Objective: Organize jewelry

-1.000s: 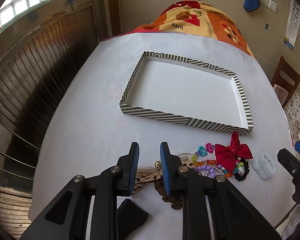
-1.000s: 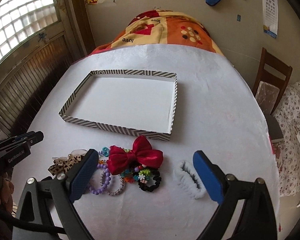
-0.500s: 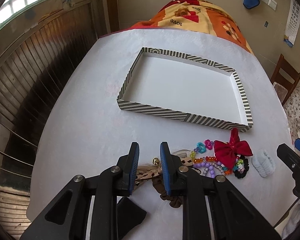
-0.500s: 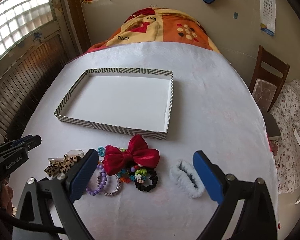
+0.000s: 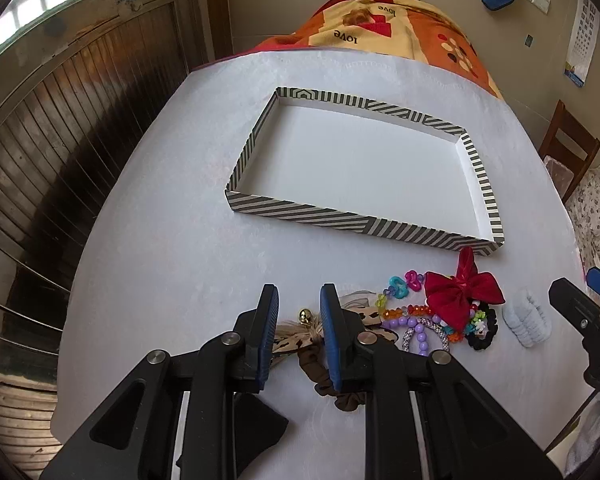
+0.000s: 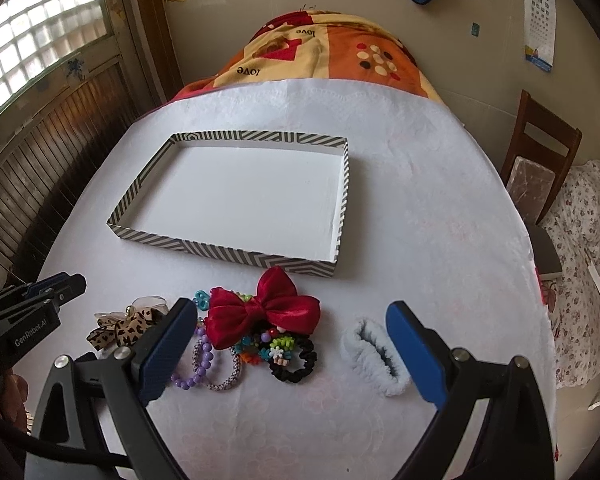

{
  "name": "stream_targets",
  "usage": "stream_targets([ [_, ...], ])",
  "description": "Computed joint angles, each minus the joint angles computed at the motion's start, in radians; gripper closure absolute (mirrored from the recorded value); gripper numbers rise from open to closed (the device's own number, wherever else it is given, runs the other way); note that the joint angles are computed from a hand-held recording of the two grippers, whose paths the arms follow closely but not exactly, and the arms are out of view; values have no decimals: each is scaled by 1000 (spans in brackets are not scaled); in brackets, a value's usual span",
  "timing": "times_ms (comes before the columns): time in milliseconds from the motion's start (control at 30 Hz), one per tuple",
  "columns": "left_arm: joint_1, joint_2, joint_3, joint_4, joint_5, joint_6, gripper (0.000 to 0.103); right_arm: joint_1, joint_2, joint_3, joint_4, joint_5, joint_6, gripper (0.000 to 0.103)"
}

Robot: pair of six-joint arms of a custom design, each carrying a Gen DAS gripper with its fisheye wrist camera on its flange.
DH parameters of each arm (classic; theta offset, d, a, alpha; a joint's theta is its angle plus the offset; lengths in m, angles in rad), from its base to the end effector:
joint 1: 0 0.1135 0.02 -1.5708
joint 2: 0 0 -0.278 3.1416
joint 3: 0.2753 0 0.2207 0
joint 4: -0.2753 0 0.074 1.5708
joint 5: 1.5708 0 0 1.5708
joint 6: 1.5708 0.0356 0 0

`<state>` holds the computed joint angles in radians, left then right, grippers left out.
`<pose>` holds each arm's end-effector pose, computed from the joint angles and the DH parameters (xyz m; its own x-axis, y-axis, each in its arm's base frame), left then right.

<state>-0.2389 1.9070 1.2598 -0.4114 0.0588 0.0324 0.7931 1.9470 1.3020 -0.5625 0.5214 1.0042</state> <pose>0.3600 -0.0898 0.2003 -0.8379 0.2374 -0.4915 0.2915 0.9559 -0.0353 0.2689 0.2478 0.1943 -0.7685 0.2623 -0.5836 0.2884 0.9562 0.0499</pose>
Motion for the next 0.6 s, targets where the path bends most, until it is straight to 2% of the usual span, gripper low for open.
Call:
stream_targets([
  [600,-3,1,-5,-4,-2,-4,90,-7,7,5,5,-22,-19,5],
])
